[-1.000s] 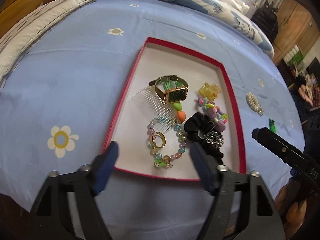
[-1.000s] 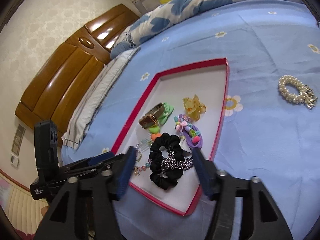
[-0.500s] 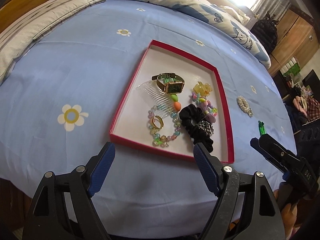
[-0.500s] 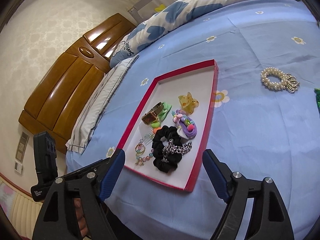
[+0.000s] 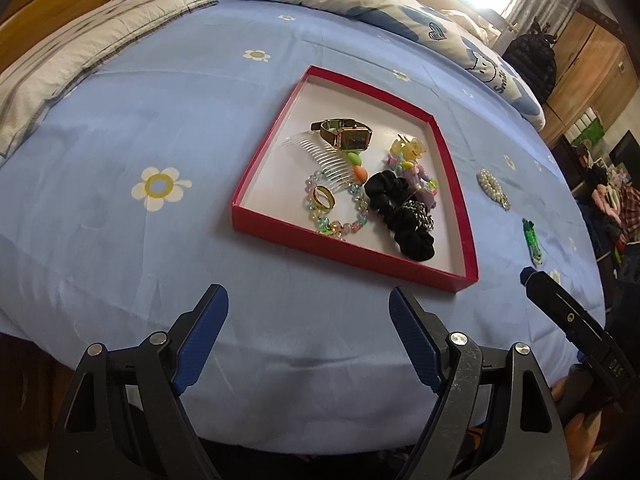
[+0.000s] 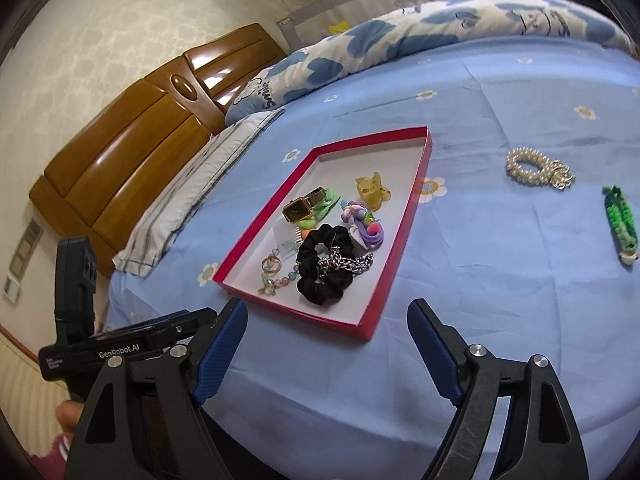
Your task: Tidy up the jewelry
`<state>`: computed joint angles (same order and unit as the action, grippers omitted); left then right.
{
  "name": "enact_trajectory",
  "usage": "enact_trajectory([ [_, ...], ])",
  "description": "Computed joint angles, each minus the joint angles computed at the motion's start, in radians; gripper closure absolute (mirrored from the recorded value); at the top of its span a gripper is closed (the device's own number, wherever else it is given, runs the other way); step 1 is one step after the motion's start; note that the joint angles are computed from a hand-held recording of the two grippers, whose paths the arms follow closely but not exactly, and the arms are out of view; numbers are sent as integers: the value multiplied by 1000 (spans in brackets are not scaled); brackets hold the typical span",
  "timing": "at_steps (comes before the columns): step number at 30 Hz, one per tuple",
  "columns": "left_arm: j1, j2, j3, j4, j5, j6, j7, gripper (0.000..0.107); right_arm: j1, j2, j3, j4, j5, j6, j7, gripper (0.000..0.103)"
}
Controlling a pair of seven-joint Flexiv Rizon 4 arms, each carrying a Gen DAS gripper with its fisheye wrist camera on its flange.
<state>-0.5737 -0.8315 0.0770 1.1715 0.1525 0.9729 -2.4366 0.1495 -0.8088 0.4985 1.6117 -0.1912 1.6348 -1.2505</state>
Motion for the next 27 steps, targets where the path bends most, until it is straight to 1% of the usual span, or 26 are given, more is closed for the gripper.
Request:
enact_trajectory([
  [4,-28,10,29,-22,37,-28,-21,24,41,36,-63,35,-1,29,12,19],
  [7,-41,25,41,-39,73,-27,-27,23,94,74,-145,61,-11,63,30,18],
  [9,-58,33,64,-65,113,-38,-38,17,145,106,-220,79,-20,89,42,12],
  [11,-70,34,82,-92,149,-55,-51,6,184,131,-278,94,-37,125,39,5],
  [13,-95,33,114,-120,204,-79,-90,4,220,150,-331,105,-59,144,29,3],
  [14,-102,27,122,-141,225,-107,-96,4,231,156,-345,109,-66,150,25,3],
  [16,-98,17,112,-159,245,-138,-99,4,233,156,-351,112,-82,161,17,2],
  [19,-80,2,83,-158,240,-156,-108,4,256,144,-376,114,-76,159,31,2],
  [22,-90,-11,83,-164,251,-195,-122,4,268,122,-387,119,-61,156,58,2],
  [26,-104,-25,89,-173,278,-230,-143,4,323,105,-455,135,-39,161,81,2],
  [27,-109,-27,93,-174,289,-234,-152,4,348,104,-486,141,-30,164,84,2],
])
